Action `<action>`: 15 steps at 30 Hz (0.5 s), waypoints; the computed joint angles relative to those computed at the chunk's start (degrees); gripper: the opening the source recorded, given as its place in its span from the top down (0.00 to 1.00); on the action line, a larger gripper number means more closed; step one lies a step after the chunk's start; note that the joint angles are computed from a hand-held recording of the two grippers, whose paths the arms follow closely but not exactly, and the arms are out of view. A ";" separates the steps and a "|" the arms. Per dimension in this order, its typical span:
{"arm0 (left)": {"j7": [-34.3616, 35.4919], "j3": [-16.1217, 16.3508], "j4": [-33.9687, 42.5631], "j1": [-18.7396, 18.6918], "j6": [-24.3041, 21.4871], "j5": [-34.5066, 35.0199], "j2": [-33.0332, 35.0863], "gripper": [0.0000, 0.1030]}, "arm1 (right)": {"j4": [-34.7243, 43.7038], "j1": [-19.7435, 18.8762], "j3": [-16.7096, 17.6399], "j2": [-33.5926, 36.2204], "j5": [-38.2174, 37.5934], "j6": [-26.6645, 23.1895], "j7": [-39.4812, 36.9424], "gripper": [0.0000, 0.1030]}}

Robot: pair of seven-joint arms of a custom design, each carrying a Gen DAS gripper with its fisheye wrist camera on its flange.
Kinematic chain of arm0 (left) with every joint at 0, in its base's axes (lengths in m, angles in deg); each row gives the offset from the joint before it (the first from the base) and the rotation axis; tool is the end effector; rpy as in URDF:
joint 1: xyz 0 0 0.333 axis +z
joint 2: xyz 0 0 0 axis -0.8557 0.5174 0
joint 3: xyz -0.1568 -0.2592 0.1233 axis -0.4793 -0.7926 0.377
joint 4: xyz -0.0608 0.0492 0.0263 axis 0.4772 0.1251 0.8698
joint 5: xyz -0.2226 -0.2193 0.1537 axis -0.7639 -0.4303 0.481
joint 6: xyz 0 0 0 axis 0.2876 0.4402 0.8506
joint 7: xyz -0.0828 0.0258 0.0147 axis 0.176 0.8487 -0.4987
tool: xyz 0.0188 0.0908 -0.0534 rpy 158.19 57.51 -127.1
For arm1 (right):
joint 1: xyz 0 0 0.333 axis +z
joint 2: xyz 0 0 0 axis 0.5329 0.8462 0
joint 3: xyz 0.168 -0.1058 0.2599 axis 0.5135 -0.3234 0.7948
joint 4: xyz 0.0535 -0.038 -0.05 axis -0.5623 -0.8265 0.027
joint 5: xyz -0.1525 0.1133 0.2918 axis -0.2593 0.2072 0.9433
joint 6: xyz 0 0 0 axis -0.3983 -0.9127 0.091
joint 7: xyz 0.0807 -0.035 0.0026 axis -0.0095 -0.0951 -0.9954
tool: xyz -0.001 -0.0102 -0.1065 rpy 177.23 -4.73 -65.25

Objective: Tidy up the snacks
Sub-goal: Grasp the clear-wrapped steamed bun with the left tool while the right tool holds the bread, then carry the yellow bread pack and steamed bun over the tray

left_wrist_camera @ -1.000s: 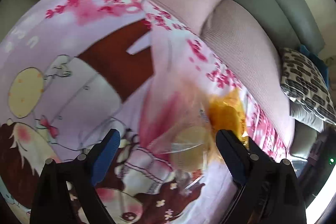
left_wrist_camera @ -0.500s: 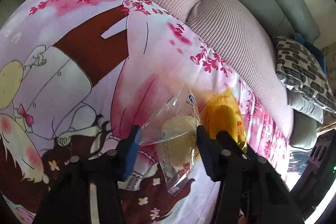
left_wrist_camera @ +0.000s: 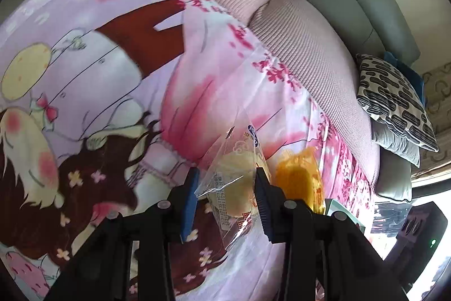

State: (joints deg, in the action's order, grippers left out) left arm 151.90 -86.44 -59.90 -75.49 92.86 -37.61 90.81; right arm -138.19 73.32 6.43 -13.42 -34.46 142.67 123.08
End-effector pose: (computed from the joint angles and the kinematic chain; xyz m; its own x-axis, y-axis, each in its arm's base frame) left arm 0.5789 -0.3417 0.5129 0.0176 -0.8649 0.5016 -0.9748 -0.1263 -0.1837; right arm 0.4945 0.4618 0.5206 -0.2965 -0.9330 -0.2040 -0.8333 0.3571 -0.4221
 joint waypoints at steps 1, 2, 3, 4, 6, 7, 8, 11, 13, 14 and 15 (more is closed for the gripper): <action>0.09 0.03 -0.62 0.37 -0.26 -0.35 -0.55 0.61 | -0.58 0.09 0.10 -0.38 0.20 0.02 0.38 0.60; 0.15 0.18 -1.10 0.60 -0.51 -0.35 -0.98 0.61 | -1.22 0.15 0.25 -0.77 0.42 0.18 0.71 0.60; 0.00 0.45 -1.45 0.77 -0.93 -0.12 -1.41 0.61 | -1.78 0.16 0.45 -1.10 0.66 0.38 0.92 0.60; -0.07 0.66 -1.78 0.95 -1.17 0.03 -1.75 0.61 | -2.34 0.19 0.58 -1.41 0.80 0.60 1.27 0.60; -0.39 1.08 -2.33 1.27 -1.59 0.38 -2.28 0.59 | -3.19 0.34 0.80 -1.92 0.85 0.93 2.00 0.60; -0.59 1.22 -2.43 1.34 -1.67 0.57 -2.29 0.59 | -3.63 0.43 0.89 -2.21 0.80 1.04 2.43 0.60; -0.79 1.37 -2.59 1.48 -1.88 0.72 -2.41 0.56 | -3.86 0.50 1.01 -2.39 0.86 0.94 2.79 0.60; -1.75 1.76 -3.30 1.78 -2.12 1.08 -2.78 0.48 | -4.71 0.81 1.38 -3.10 0.96 0.48 4.10 0.60; -3.15 2.30 -3.52 1.71 -3.05 2.30 -3.31 0.45 | -5.39 1.07 1.57 -3.67 0.70 0.26 5.22 0.60; -3.72 2.49 -3.55 1.60 -3.25 3.00 -3.51 0.44 | -5.64 1.21 1.66 -3.91 0.54 0.01 5.80 0.60; -4.61 2.77 -3.38 1.36 -3.64 4.00 -3.68 0.43 | -5.82 1.33 1.76 -4.08 0.33 -0.18 6.31 0.60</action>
